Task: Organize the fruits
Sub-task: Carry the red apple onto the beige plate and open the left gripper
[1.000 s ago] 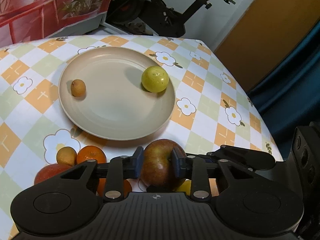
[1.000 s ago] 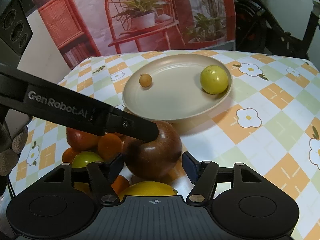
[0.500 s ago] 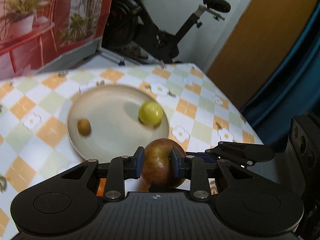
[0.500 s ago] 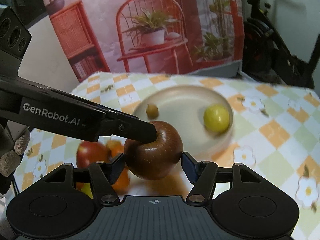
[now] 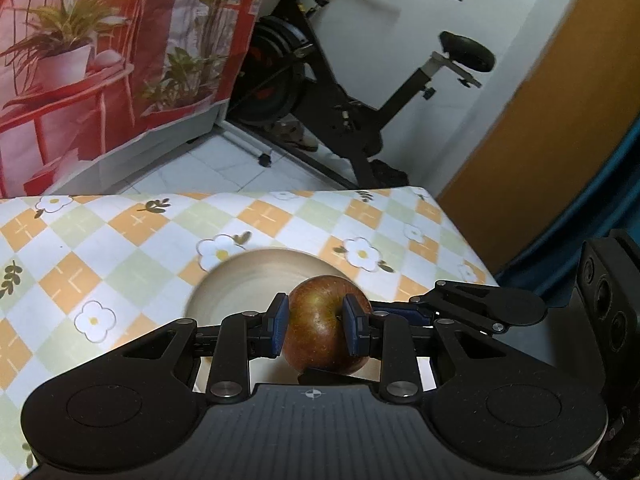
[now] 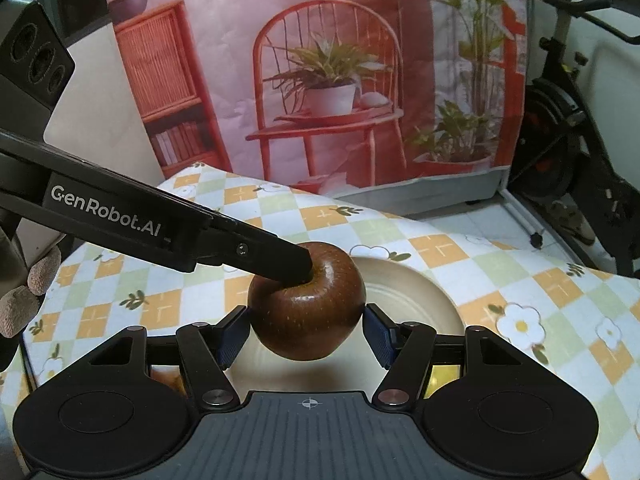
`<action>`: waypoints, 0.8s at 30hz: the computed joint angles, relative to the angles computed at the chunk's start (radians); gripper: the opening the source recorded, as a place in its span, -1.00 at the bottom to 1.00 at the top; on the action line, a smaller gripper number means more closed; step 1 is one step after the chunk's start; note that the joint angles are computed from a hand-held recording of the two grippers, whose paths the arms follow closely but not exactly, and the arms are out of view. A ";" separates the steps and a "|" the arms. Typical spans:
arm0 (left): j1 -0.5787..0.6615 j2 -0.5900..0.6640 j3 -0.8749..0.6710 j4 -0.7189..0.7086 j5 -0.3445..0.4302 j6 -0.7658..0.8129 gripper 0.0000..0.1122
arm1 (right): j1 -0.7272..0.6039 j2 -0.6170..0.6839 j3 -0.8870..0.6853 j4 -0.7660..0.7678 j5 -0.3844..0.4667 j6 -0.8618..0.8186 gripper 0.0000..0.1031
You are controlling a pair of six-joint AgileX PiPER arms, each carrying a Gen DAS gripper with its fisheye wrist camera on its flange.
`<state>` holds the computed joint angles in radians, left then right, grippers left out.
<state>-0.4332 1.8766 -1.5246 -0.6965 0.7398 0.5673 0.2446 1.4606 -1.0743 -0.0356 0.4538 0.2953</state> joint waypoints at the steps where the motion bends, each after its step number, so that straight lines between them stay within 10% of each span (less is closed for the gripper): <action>1: 0.004 0.017 -0.018 0.005 0.004 -0.010 -0.45 | -0.012 0.022 -0.012 0.028 -0.003 -0.036 0.13; 24: 0.028 0.261 -0.279 0.118 0.037 -0.132 -0.45 | -0.068 0.307 -0.142 0.106 -0.102 -0.145 0.13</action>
<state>-0.4055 2.1380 -1.8041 -0.5781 0.7768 0.4351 0.1766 1.7679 -1.2160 0.0705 0.3516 0.1498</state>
